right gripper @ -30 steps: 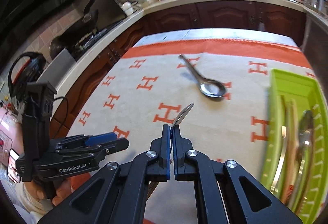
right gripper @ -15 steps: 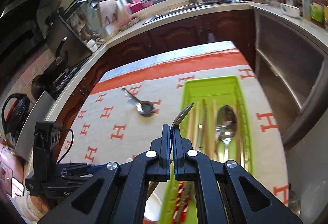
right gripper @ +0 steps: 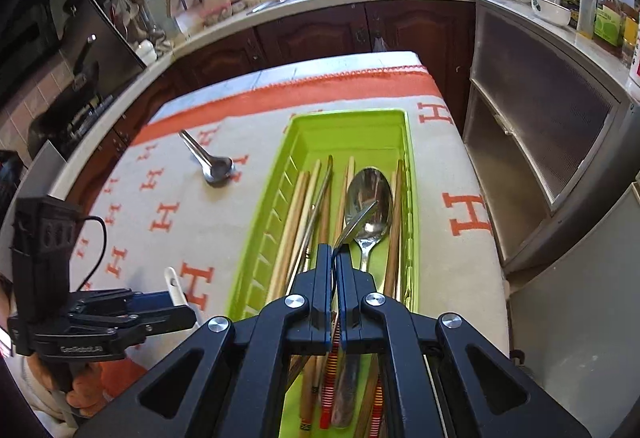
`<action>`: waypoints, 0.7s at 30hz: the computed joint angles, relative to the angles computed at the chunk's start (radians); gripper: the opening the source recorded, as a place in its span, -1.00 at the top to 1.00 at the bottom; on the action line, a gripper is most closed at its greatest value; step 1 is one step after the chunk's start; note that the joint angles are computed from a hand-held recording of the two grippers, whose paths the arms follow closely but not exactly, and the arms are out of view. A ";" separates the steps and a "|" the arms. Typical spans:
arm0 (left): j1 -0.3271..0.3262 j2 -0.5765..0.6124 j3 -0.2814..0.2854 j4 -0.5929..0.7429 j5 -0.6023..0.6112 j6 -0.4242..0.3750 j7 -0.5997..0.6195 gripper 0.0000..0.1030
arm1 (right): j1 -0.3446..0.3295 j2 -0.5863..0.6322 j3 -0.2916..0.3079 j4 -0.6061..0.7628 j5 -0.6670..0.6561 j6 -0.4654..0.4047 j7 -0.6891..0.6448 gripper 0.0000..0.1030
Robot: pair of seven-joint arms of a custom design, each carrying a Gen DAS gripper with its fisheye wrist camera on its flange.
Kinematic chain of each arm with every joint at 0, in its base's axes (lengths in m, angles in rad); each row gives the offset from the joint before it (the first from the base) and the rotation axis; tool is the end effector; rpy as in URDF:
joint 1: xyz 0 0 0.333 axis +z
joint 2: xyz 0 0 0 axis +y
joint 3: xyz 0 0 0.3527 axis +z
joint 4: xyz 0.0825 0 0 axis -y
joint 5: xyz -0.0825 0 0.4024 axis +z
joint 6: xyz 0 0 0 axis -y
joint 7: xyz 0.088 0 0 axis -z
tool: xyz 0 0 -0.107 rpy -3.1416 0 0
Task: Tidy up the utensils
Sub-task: 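Carry the wooden-handled spoon into the tray with the right gripper while the left gripper grasps the white ceramic spoon, then lower the white ceramic spoon into the tray and open the left gripper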
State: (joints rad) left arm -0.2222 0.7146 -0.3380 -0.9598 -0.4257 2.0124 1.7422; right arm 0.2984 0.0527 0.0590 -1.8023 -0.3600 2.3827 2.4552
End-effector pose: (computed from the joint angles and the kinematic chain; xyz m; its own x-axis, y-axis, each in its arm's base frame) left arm 0.7329 -0.3586 0.5431 -0.4978 -0.6753 0.5443 -0.8646 0.3369 -0.3728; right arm 0.6015 0.2200 0.5997 -0.2815 -0.9488 -0.1432 -0.7739 0.3127 -0.5507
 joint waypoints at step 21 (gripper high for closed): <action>0.042 -0.041 -0.048 -0.139 -0.126 0.153 0.126 0.92 | 0.008 0.020 -0.002 -0.002 0.048 0.006 0.039 0.79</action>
State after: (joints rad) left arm -0.1803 0.6741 -0.3860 -1.0989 -0.5516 2.1658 1.8680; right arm 0.3066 0.0726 0.0566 -1.8047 -0.3119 2.3890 2.4946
